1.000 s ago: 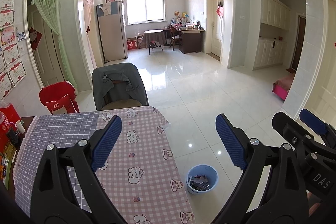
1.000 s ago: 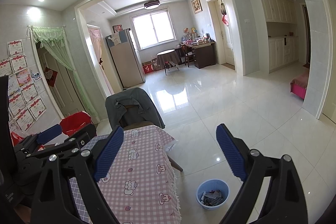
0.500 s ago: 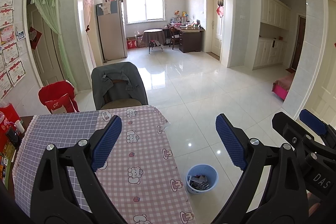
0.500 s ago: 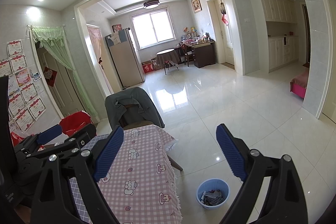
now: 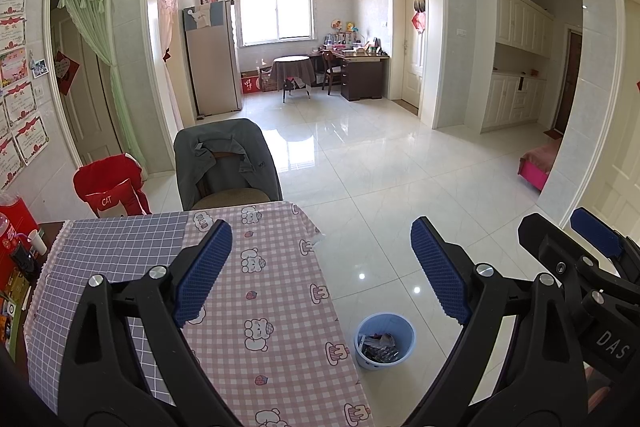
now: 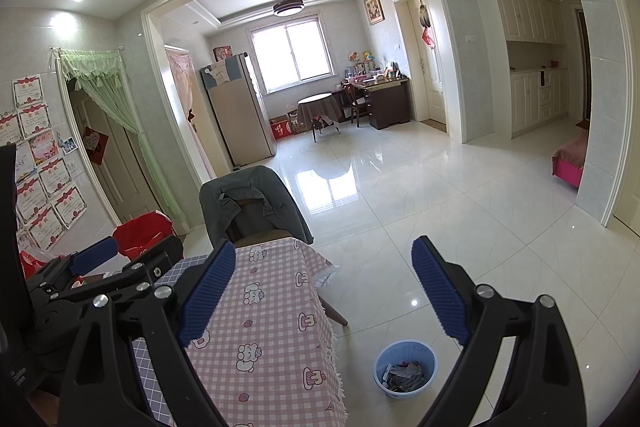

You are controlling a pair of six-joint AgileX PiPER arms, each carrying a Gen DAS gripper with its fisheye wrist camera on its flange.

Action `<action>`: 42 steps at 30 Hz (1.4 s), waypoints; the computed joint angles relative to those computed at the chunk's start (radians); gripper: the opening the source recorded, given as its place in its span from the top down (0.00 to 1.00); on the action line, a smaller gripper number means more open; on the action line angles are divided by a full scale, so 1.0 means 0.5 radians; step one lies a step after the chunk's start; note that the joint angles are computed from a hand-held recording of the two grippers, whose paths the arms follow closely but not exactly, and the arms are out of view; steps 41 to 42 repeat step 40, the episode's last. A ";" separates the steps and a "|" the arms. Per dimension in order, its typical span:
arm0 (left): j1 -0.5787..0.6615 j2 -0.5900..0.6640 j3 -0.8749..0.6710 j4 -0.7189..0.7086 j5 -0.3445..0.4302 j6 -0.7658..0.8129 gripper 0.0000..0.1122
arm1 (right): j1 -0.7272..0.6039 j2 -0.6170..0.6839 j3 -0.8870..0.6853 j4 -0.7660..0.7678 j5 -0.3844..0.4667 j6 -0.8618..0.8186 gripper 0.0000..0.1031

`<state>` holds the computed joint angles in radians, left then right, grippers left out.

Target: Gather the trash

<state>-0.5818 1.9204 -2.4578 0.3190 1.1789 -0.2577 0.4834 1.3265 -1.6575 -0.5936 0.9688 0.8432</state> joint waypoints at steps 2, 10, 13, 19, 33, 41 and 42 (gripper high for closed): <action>0.003 -0.001 0.001 -0.001 -0.001 0.005 0.20 | -0.007 0.001 -0.006 0.010 0.001 -0.011 0.14; 0.015 -0.024 0.061 -0.008 -0.037 0.003 0.20 | 0.008 0.010 -0.005 -0.005 0.002 0.012 0.14; 0.014 -0.021 0.054 -0.008 -0.031 0.005 0.20 | 0.003 0.014 -0.013 0.002 0.006 0.001 0.14; 0.015 -0.013 0.037 -0.013 -0.020 0.008 0.20 | -0.005 0.015 -0.021 0.013 0.007 -0.009 0.14; 0.069 -0.101 0.288 -0.077 -0.132 -0.005 0.20 | 0.075 0.021 0.034 -0.041 0.015 0.090 0.14; 0.169 -0.070 0.356 -0.169 -0.063 0.034 0.17 | 0.180 0.071 0.072 -0.058 0.068 0.194 0.13; 0.169 -0.070 0.356 -0.169 -0.063 0.034 0.17 | 0.180 0.071 0.072 -0.058 0.068 0.194 0.13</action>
